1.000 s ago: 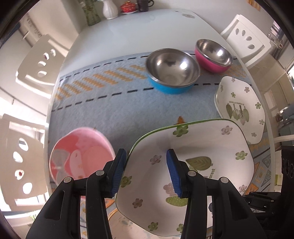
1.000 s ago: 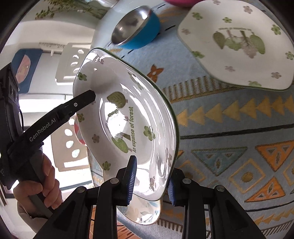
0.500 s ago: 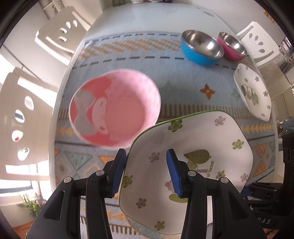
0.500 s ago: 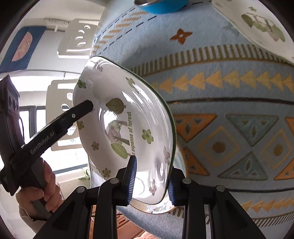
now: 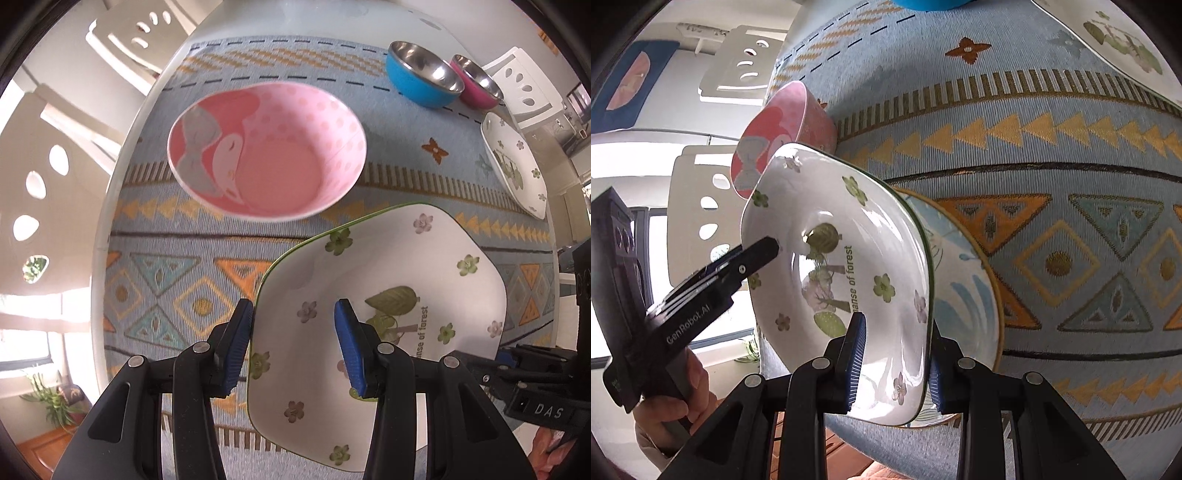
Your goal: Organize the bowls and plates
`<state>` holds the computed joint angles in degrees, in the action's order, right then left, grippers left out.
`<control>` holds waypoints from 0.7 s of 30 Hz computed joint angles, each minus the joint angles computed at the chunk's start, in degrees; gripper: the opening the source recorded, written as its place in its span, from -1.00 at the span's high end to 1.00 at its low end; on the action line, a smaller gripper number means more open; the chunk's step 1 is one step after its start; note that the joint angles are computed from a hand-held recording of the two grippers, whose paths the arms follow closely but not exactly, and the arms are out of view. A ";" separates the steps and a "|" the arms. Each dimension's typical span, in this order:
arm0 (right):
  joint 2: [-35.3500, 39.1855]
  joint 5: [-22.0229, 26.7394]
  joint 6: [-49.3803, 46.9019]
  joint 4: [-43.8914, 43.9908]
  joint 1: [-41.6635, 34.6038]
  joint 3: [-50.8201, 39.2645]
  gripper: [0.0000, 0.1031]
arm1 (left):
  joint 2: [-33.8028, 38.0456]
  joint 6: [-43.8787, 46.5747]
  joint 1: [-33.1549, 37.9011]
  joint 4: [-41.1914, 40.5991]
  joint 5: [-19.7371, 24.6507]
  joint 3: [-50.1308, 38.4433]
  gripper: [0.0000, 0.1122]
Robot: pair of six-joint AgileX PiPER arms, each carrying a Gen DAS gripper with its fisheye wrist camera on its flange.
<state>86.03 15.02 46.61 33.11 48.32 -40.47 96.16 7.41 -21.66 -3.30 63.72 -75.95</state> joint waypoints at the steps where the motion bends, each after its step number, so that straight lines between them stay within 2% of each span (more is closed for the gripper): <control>1: 0.23 0.09 1.45 -1.35 0.23 -0.20 0.43 | 0.03 0.37 0.34 -0.27 -0.09 0.31 0.26; 14: 0.99 0.43 17.86 -15.37 1.71 -0.13 0.42 | -0.55 2.93 1.87 -3.31 -1.93 6.05 0.26; 21: 1.75 0.92 21.43 -18.52 2.02 -0.80 0.40 | 0.21 4.73 2.77 -4.70 -2.38 6.77 0.26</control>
